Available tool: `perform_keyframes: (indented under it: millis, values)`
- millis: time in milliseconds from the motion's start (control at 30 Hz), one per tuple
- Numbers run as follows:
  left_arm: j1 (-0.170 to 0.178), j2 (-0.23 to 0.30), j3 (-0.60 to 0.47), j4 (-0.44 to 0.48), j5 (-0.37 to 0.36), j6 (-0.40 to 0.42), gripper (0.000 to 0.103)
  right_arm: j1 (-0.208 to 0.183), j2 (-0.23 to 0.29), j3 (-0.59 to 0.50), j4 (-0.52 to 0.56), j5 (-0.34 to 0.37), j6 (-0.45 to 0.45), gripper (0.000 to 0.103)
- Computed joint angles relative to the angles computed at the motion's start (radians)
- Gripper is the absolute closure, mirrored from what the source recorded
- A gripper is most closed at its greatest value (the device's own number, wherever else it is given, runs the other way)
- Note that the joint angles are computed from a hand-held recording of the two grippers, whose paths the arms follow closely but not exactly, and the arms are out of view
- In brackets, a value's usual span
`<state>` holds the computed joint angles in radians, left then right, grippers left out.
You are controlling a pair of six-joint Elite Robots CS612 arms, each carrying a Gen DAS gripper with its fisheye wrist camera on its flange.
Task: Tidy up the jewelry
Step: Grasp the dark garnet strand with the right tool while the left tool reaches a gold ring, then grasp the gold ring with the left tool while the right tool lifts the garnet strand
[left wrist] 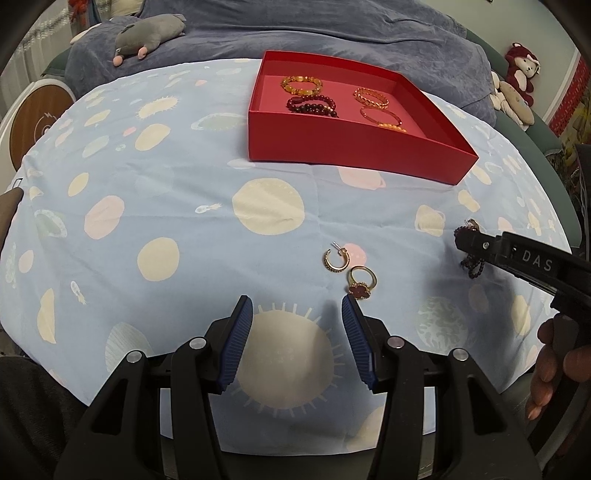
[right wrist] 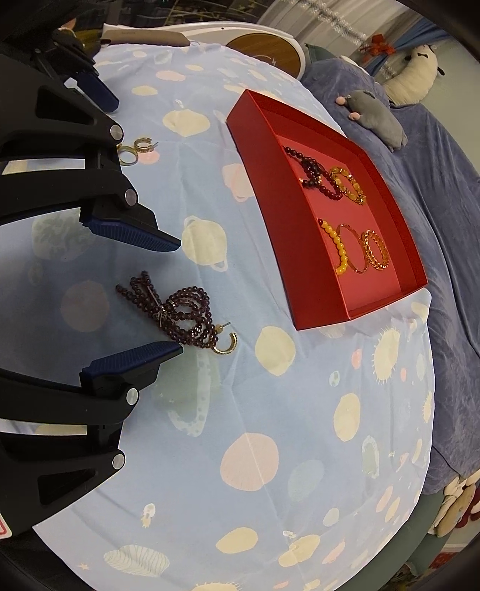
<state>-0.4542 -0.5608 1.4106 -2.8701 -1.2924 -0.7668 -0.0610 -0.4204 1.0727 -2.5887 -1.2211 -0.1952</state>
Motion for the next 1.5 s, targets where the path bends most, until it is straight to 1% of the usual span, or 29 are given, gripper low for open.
perform_keyframes:
  millis: [33, 67, 133, 233, 500, 667, 767, 833, 900, 967, 1033, 1100, 1200, 1500]
  values:
    - [0.0, 0.0, 0.0, 0.0, -0.003, 0.0, 0.055, 0.002, 0.003, -0.007, 0.008, -0.008, -0.004, 0.066]
    - [0.001, 0.0, -0.001, 0.001, -0.004, 0.0, 0.055, 0.004, 0.005, -0.009, 0.006, -0.019, -0.012, 0.07]
    - [0.002, 0.001, -0.003, 0.0, -0.008, 0.002, 0.055, 0.005, 0.005, -0.007, 0.002, -0.028, -0.045, 0.082]
    - [0.003, 0.002, -0.007, -0.004, -0.016, 0.0, 0.055, 0.003, -0.002, 0.007, -0.009, -0.031, -0.074, 0.086]
    - [0.005, 0.009, -0.017, -0.037, -0.053, 0.005, 0.055, -0.016, -0.025, 0.056, -0.02, 0.011, -0.067, 0.087]
    - [0.003, 0.021, -0.036, -0.049, -0.07, 0.03, 0.055, -0.025, -0.037, 0.077, -0.023, 0.037, -0.067, 0.087]
    - [0.003, 0.031, -0.052, -0.053, -0.091, 0.049, 0.06, -0.027, -0.042, 0.085, -0.024, 0.046, -0.071, 0.087]
    - [0.001, 0.038, -0.063, -0.049, -0.092, 0.06, 0.063, -0.028, -0.043, 0.088, -0.022, 0.05, -0.071, 0.087]
    - [0.003, 0.044, -0.073, -0.042, -0.104, 0.065, 0.07, -0.029, -0.043, 0.088, -0.018, 0.052, -0.071, 0.087]
    - [0.001, 0.048, -0.078, -0.043, -0.093, 0.071, 0.071, -0.029, -0.043, 0.088, -0.015, 0.054, -0.072, 0.087]
    - [0.001, 0.051, -0.081, -0.046, -0.091, 0.073, 0.076, -0.029, -0.042, 0.087, -0.013, 0.056, -0.07, 0.087]
    - [0.002, 0.053, -0.082, -0.049, -0.093, 0.072, 0.084, -0.03, -0.042, 0.087, -0.011, 0.057, -0.068, 0.087]
    - [0.004, 0.054, -0.082, -0.058, -0.097, 0.074, 0.088, -0.03, -0.041, 0.086, -0.009, 0.059, -0.068, 0.087]
    - [0.003, 0.048, -0.072, -0.065, -0.1, 0.065, 0.089, -0.031, -0.052, 0.105, -0.02, 0.076, -0.075, 0.087]
